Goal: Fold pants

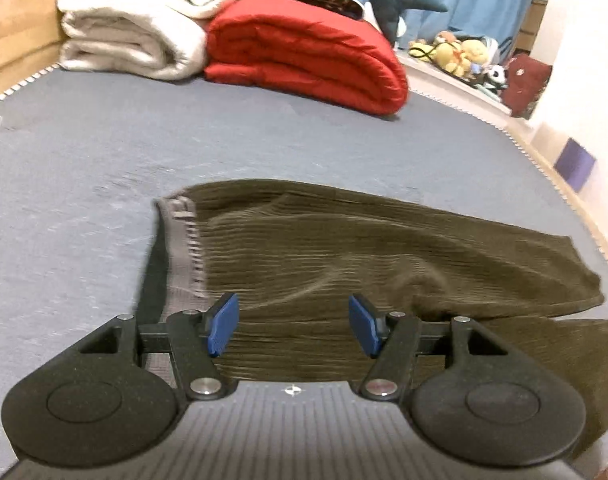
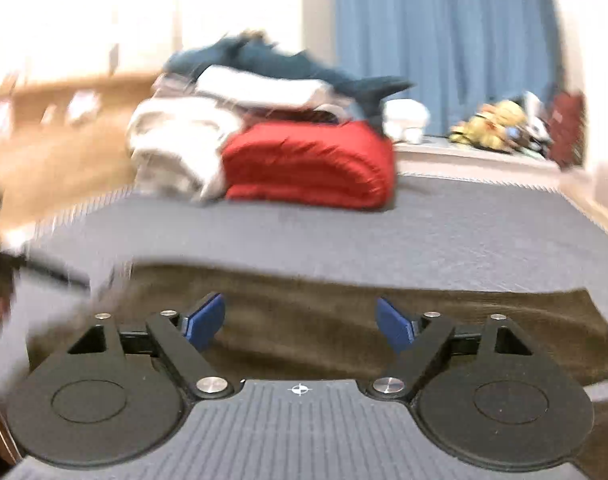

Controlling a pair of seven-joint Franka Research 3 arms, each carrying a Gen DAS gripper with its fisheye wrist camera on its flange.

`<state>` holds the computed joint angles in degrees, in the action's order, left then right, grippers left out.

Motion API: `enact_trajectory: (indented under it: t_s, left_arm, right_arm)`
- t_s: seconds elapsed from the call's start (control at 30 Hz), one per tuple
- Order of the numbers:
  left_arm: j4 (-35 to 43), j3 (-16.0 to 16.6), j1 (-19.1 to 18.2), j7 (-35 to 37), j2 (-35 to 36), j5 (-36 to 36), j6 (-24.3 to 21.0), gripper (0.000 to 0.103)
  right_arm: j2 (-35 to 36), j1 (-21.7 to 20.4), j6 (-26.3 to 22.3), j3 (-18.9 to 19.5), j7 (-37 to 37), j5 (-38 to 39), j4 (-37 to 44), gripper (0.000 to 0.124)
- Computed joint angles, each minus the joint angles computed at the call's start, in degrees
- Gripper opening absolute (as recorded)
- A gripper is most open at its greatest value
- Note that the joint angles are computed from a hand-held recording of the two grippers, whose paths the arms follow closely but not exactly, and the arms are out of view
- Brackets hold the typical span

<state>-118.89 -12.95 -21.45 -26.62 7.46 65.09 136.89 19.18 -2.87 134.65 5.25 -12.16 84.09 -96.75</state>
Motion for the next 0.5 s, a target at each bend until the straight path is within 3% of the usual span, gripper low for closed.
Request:
enact_trajectory:
  t_s: [0.07, 0.13, 0.17, 0.27, 0.3, 0.37, 0.43, 0.5]
  left_arm:
    - [1.53, 0.16, -0.01, 0.66, 1.31, 0.77, 0.73, 0.066]
    - [3.36, 0.39, -0.48, 1.73, 2.88, 1.55, 0.03, 0.062]
    - [3.84, 0.58, -0.63, 2.19, 3.20, 1.77, 0.13, 0.057]
    - [4.55, 1.20, -0.70, 1.88, 4.03, 2.10, 1.58, 0.023]
    - [4.71, 1.41, -0.61, 2.00, 4.20, 1.86, 2.18, 0.016]
    - [5.34, 1.78, -0.48, 2.08, 4.78, 1.31, 3.24, 0.005]
    - [6.57, 2.06, -0.60, 2.06, 5.64, 0.65, 3.62, 0.003]
    - [6.90, 2.57, -0.53, 1.58, 5.94, 0.58, 4.74, 0.002]
  right_arm:
    - [0.94, -0.11, 0.30, 0.19, 4.52, 1.24, 2.80, 0.085]
    - [1.39, -0.19, 2.65, 0.98, 2.22, 5.17, 4.03, 0.089]
    - [1.87, 0.31, 5.57, 1.39, -1.20, 7.74, 4.47, 0.091]
    - [4.62, 0.97, 10.16, 1.96, -8.01, 12.84, 6.12, 0.092]
    - [6.05, 1.29, 11.34, 1.70, -6.64, 11.79, 7.22, 0.092]
    - [8.95, 3.21, 15.34, 0.61, 4.20, 2.35, 9.85, 0.090]
    - [11.26, 3.43, 14.86, 0.50, 13.10, -3.73, 12.29, 0.088]
    - [12.98, 3.59, 16.05, 1.06, 17.16, -6.65, 14.00, 0.076]
